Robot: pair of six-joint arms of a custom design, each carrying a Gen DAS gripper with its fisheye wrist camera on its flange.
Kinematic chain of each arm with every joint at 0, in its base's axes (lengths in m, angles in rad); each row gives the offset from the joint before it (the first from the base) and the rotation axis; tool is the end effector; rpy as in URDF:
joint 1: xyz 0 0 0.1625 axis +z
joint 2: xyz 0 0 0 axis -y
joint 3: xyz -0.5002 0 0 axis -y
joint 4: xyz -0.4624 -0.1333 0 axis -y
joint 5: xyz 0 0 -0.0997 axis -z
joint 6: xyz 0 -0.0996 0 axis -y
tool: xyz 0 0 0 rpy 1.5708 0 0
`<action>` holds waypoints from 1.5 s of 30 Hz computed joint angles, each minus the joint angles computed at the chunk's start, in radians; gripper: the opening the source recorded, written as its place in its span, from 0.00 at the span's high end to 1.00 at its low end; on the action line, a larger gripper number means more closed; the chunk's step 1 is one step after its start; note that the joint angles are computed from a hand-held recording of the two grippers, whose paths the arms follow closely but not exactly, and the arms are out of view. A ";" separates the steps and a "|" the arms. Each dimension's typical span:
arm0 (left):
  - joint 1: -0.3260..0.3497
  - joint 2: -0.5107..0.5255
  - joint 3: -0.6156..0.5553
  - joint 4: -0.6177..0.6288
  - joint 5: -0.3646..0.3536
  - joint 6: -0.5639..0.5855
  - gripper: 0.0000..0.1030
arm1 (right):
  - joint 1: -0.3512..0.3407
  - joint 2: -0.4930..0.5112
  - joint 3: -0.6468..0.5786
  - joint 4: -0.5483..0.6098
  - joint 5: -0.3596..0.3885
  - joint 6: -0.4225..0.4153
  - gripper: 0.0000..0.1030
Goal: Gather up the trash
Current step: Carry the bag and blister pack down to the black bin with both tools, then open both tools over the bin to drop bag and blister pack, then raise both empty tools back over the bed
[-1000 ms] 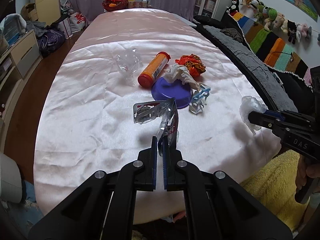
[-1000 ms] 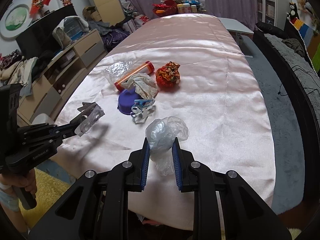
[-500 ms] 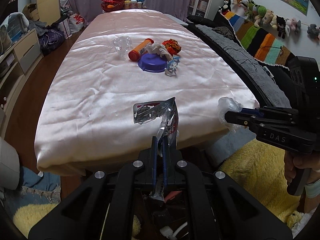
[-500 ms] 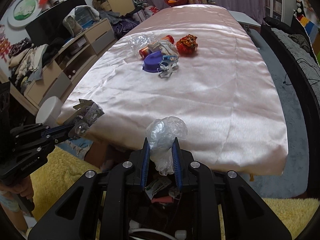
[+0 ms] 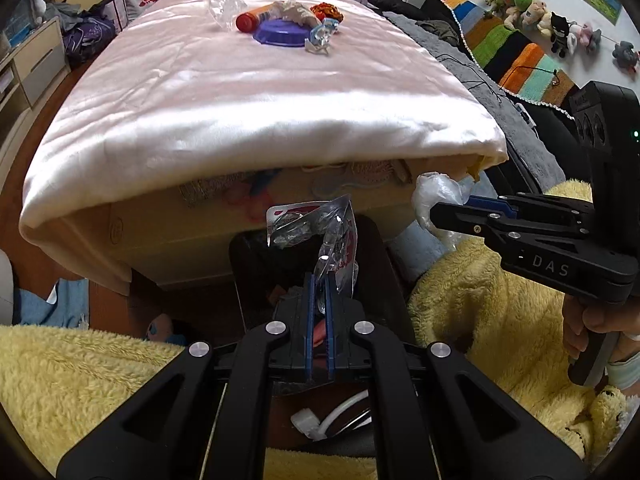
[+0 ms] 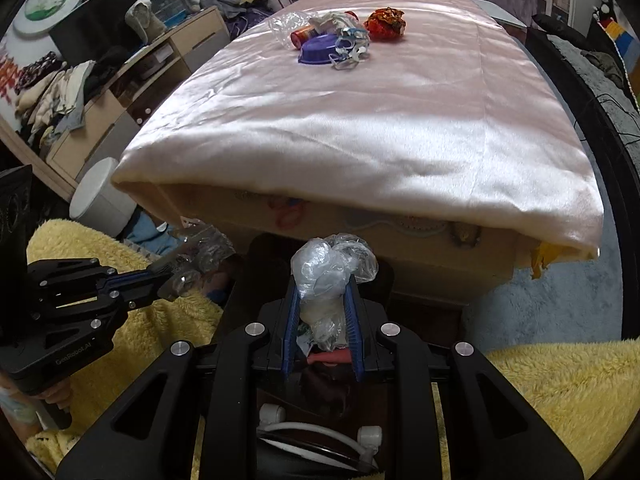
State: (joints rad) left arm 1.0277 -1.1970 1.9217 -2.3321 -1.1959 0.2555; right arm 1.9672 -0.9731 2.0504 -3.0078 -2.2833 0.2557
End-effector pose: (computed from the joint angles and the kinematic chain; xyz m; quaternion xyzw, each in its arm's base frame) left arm -0.1812 -0.6287 0.2327 0.3788 0.9064 -0.0445 0.1818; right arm 0.3024 -0.5459 0.1333 0.0026 -0.9242 0.2687 0.2714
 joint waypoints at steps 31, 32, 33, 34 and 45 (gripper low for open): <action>0.031 0.050 0.003 0.058 0.044 -0.047 0.68 | -0.059 0.026 0.010 0.020 0.088 0.083 0.49; 0.031 0.048 0.003 0.055 0.045 -0.050 0.66 | -0.058 0.024 0.011 0.014 0.082 0.086 0.45; 0.029 0.046 0.003 0.050 0.048 -0.052 0.60 | -0.056 0.022 0.013 0.005 0.075 0.089 0.36; 0.028 0.045 0.004 0.043 0.052 -0.054 0.53 | -0.053 0.021 0.013 -0.003 0.067 0.092 0.27; 0.014 0.018 -0.010 -0.083 0.030 -0.066 0.09 | -0.010 0.005 0.006 -0.154 -0.076 0.040 0.06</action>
